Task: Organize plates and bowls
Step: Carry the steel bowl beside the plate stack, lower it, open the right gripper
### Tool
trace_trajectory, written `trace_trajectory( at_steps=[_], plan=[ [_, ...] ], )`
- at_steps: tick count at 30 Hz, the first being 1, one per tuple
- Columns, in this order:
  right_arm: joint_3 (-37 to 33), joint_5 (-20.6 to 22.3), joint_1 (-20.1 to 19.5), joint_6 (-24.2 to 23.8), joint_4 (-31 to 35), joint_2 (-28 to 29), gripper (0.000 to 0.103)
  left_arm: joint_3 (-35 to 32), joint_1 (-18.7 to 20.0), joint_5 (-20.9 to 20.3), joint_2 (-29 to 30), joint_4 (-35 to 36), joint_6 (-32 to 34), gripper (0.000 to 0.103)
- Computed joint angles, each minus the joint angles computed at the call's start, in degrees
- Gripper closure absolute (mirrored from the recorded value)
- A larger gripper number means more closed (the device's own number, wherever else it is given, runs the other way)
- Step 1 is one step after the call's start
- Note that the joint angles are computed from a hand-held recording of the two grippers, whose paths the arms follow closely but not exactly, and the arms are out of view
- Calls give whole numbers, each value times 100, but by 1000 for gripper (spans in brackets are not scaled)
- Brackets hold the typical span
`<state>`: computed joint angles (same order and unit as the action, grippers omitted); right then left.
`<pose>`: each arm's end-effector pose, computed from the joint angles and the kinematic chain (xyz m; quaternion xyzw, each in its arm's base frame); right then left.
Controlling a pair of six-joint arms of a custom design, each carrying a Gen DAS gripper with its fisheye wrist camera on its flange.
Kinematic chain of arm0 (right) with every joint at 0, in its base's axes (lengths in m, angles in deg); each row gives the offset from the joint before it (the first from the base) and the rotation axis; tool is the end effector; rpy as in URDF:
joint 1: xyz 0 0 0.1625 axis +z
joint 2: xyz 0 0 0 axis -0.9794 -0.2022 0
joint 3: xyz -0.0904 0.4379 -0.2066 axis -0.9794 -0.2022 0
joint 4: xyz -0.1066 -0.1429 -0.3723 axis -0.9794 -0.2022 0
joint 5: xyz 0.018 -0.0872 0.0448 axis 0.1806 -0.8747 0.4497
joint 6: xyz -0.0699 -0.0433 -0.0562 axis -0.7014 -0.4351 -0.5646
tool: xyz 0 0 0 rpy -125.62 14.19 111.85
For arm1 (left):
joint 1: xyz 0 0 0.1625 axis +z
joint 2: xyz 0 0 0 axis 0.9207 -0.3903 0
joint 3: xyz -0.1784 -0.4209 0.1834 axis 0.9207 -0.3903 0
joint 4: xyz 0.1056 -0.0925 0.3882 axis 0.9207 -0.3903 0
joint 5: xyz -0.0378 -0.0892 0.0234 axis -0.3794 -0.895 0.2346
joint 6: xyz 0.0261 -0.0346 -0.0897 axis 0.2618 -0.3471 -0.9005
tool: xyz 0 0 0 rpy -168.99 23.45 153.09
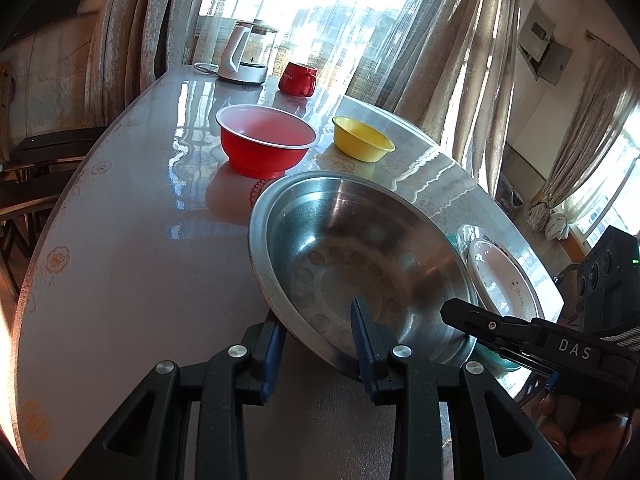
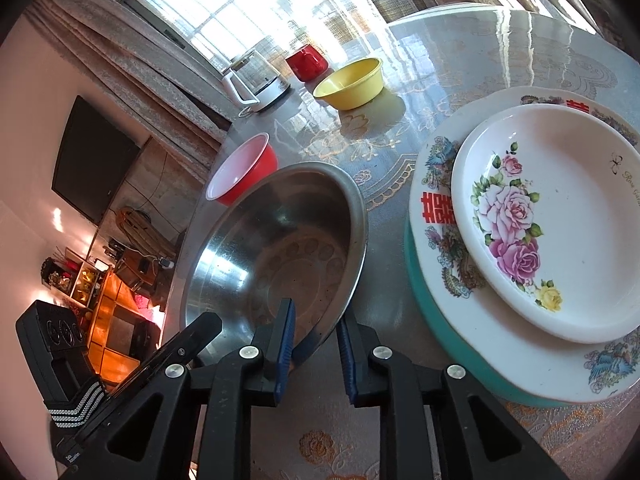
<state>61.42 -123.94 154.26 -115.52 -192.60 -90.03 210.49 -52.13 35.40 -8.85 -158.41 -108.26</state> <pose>0.0403 -0.4245 0.1551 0.2385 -0.9619 0.1327 0.0181 -0.2337 -0.2871 -0.0264 -0.0577 0.8544 -0.4537 0.2466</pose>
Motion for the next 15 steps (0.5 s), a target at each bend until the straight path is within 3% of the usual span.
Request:
trace_trajectory(
  at_steps=[15],
  plan=[
    [50,68,-84,30,-55,-82,76,-1,-121,-75,-26,142,-82,68]
  ],
)
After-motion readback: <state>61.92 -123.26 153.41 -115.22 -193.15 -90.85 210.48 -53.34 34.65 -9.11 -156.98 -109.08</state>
